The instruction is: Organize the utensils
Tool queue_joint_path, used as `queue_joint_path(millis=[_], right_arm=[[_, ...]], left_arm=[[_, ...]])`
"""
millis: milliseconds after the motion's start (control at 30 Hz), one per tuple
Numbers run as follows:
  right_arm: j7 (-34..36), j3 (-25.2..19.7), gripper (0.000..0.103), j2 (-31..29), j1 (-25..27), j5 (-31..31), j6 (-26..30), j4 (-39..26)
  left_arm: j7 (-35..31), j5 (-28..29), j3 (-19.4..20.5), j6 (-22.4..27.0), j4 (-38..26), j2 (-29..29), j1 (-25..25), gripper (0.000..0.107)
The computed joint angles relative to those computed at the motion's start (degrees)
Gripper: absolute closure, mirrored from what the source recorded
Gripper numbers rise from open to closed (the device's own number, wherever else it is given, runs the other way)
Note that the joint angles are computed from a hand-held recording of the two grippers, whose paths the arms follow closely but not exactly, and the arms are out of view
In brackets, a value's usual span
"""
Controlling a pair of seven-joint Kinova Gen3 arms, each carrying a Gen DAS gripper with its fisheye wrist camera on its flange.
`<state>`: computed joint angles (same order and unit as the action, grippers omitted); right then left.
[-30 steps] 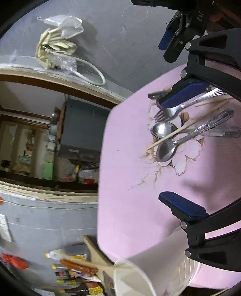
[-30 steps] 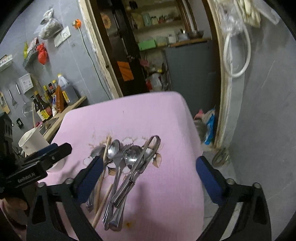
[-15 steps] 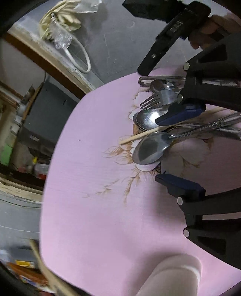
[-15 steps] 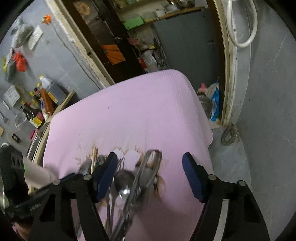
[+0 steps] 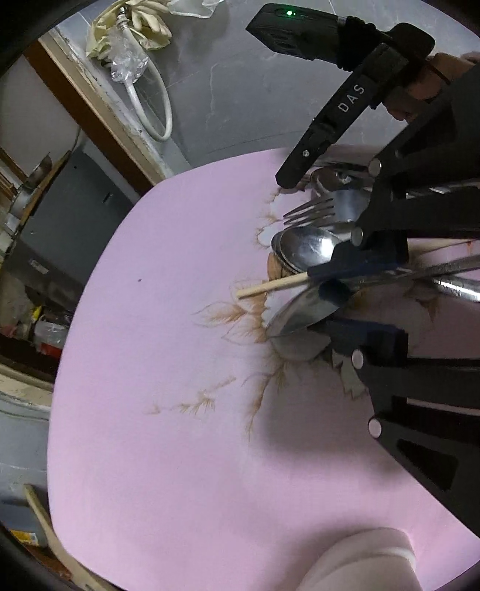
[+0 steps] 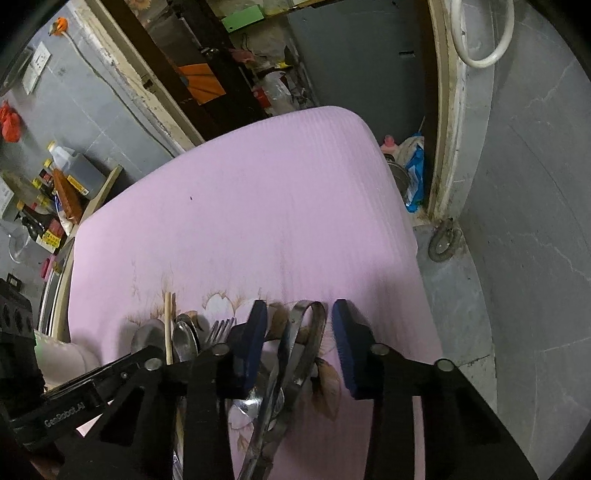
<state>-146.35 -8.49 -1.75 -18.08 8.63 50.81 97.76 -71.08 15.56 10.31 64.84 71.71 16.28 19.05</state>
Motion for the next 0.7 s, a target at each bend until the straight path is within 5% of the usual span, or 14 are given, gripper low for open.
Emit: queue_joint_path(millis=[333,700], right_arm=[[3.0,1.3,0.093,-3.3,3.1,-7.8,-3.4,3.9],[-8.7,-9.1,0.096,-13.2,4.9,3.1,-4.2,6.5]], left_arm=[[-1.3,2.6,0.6,-1.6,0.6,-0.5,-0.8,0.103],[-12.3,7.4,0.3,-11.6,10.3,-12.4,-2.8,0.104]])
